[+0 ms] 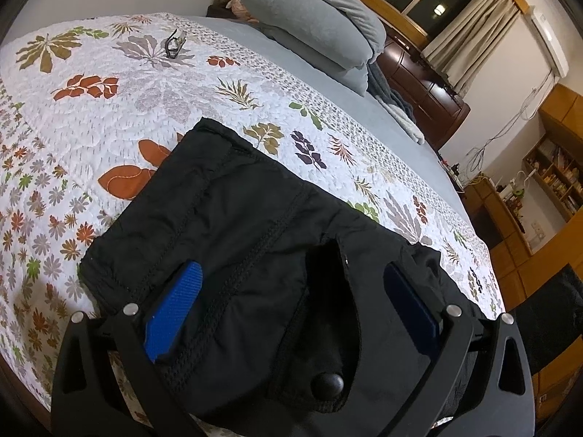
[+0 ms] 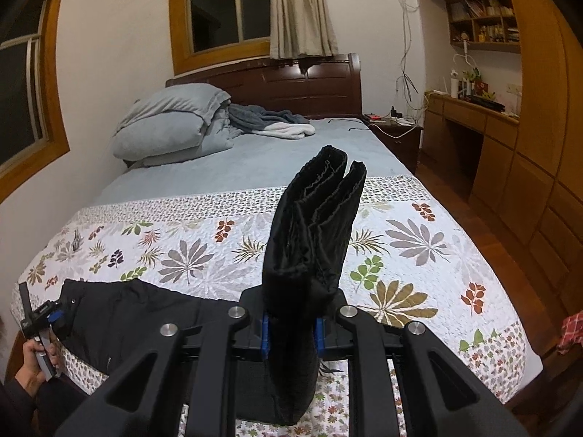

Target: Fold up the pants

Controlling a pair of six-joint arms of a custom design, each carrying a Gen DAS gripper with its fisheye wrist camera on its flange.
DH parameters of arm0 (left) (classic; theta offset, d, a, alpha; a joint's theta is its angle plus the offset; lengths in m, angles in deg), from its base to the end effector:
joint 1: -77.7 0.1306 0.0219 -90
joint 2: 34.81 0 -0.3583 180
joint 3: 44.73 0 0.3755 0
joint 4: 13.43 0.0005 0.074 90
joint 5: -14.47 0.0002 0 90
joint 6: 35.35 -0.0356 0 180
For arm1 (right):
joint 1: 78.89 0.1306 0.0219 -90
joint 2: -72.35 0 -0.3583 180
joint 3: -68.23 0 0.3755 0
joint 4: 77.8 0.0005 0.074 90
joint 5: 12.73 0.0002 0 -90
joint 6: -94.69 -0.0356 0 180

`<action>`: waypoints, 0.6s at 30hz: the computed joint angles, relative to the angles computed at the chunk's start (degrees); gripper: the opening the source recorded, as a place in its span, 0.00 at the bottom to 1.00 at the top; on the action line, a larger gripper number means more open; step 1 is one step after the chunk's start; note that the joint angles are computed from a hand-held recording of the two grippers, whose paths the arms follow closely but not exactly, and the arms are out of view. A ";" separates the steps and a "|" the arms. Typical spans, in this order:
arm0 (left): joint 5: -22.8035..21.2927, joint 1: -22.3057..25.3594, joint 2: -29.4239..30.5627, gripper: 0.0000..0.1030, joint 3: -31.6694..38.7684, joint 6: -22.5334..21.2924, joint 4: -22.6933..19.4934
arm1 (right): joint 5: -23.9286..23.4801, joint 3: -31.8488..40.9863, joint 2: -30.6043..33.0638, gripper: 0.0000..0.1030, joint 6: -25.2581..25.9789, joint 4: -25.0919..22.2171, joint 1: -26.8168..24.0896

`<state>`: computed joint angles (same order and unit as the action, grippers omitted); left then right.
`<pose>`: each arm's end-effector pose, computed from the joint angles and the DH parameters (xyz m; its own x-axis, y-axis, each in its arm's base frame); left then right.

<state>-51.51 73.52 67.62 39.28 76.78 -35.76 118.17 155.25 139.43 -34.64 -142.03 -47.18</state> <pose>0.5333 -0.0540 0.2922 -0.7440 -0.2906 -0.6017 0.1013 0.8410 -0.5315 0.2741 0.1413 0.5181 -0.4586 0.2798 -0.8435 0.3776 0.9206 0.1000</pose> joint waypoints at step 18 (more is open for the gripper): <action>2.76 0.85 -0.56 0.97 -1.01 1.03 1.50 | -1.39 6.60 9.75 0.17 1.99 1.05 3.44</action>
<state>-48.75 74.37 67.05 38.27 77.81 -34.26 116.78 161.85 149.18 -32.65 -140.98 -43.74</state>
